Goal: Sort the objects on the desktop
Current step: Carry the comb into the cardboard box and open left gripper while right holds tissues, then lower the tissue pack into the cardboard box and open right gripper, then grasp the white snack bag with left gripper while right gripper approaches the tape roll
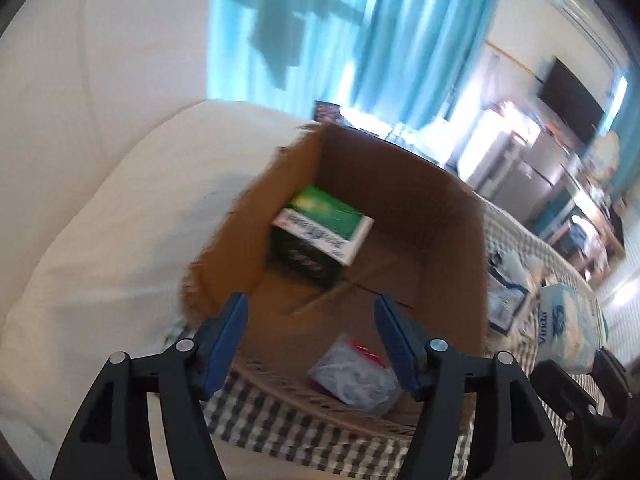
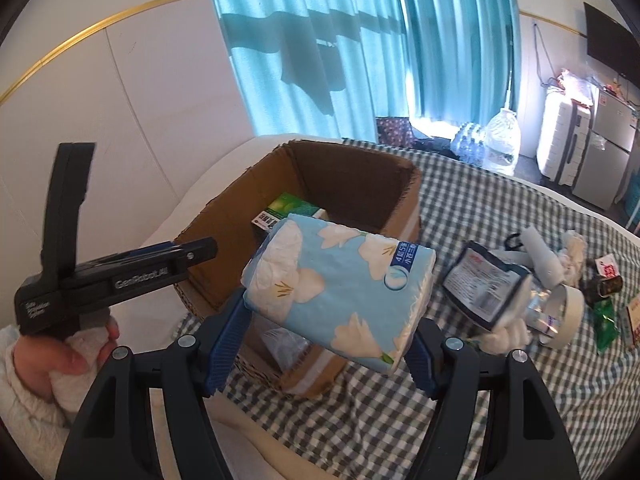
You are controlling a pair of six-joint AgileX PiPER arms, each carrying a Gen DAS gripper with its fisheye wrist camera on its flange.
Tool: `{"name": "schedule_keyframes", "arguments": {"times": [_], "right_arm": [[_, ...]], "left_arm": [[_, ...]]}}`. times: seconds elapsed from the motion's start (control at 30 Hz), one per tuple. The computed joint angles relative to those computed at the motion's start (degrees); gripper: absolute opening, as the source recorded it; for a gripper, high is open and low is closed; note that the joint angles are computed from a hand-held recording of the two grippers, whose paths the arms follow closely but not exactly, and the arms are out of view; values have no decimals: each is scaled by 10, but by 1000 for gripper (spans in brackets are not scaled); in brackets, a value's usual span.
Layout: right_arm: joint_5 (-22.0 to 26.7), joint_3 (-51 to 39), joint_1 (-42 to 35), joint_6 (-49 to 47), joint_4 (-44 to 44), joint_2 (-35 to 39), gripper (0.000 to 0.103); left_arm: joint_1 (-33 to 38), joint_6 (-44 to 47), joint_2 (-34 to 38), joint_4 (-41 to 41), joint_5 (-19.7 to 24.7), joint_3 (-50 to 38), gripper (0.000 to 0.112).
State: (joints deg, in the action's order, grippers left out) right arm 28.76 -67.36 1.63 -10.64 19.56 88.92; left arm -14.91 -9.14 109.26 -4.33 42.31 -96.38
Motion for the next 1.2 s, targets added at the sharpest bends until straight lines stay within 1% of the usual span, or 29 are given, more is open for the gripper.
{"name": "schedule_keyframes", "arguments": {"times": [0.13,0.17,0.2,0.23,0.27,0.33,0.4,0.47,0.57,0.67,0.77,0.9,0.93,1.03,1.1,1.2], "right_arm": [[14,-44,16,-5,5,47,71],[14,-54,22,-1,1,56,72],[18,-66,28,2,-3,67,74],[19,-72,32,8,-7,73,82],[17,-76,36,22,-18,76,87],[-2,-67,46,55,-49,72,87],[-13,-51,42,33,-30,60,87],[-20,-37,39,52,-50,46,87],[-29,-7,19,52,-44,21,87],[-40,30,-10,64,-46,-7,87],[-44,75,-50,45,-28,-44,87],[-45,136,-110,46,-51,-100,87],[-44,151,-131,37,-45,-114,87],[-37,180,-200,-16,1,-146,87],[-37,205,-245,-31,0,-167,87],[-22,231,-312,-108,56,-175,87]], "left_arm": [[16,7,4,13,12,-11,73],[18,6,4,14,13,-13,75],[20,5,4,14,13,-13,80],[21,-1,2,16,10,-12,84],[22,-5,1,16,8,-11,86],[24,-1,1,7,6,-11,88],[19,-2,2,12,10,-13,88],[11,0,1,16,12,-12,88],[-4,-1,-7,20,8,0,88],[-27,-12,-19,31,5,17,91],[-55,-30,-35,51,-7,42,95],[-99,-48,-51,74,-8,56,97],[-113,-54,-55,81,-7,58,98],[-152,-78,-62,104,-9,65,100],[-175,-86,-63,115,-8,65,100],[-215,-106,-58,138,0,58,100]]}}
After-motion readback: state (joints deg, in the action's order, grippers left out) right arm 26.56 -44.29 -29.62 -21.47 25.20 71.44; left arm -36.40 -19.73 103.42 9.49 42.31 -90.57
